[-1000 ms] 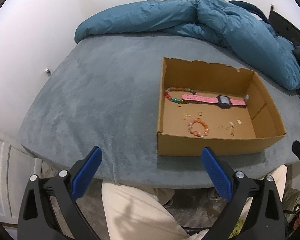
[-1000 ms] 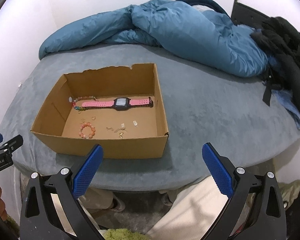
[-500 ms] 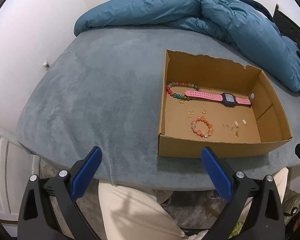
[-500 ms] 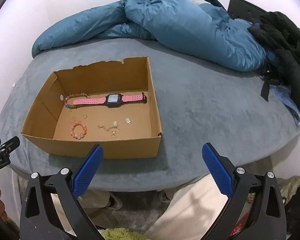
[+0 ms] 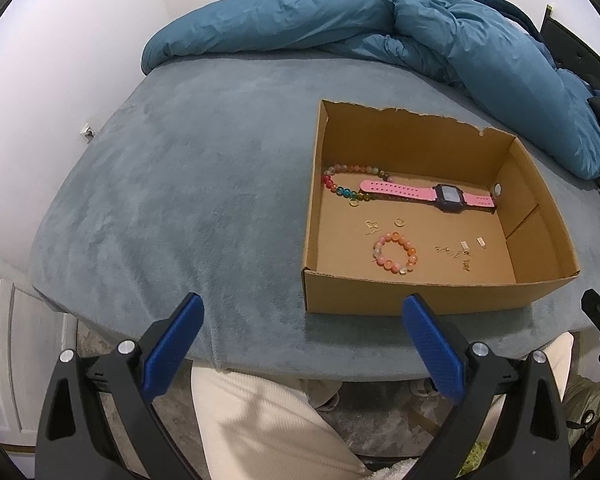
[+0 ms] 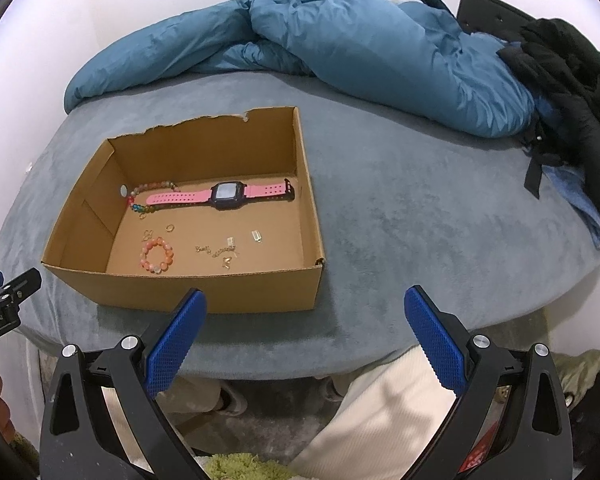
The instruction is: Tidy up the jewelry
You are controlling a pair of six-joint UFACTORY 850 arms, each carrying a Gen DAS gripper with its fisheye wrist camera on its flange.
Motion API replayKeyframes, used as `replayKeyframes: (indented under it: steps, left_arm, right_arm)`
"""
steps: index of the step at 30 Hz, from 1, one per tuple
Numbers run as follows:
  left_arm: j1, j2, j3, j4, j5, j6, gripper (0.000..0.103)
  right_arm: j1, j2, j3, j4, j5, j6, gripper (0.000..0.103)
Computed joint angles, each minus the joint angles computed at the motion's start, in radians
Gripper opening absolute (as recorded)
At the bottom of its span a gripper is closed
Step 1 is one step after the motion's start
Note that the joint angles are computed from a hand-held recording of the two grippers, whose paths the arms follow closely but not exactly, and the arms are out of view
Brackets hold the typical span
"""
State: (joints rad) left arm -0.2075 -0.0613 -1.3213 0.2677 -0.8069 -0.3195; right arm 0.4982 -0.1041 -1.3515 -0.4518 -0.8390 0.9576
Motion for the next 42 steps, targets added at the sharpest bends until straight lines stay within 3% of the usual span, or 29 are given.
replayKeyframes:
  steps: [42]
  left_arm:
    - [-0.013, 0.01, 0.004, -0.004, 0.005, 0.011, 0.097]
  right_arm:
    - [0.012, 0.002, -0.003, -0.014, -0.012, 0.01, 0.095]
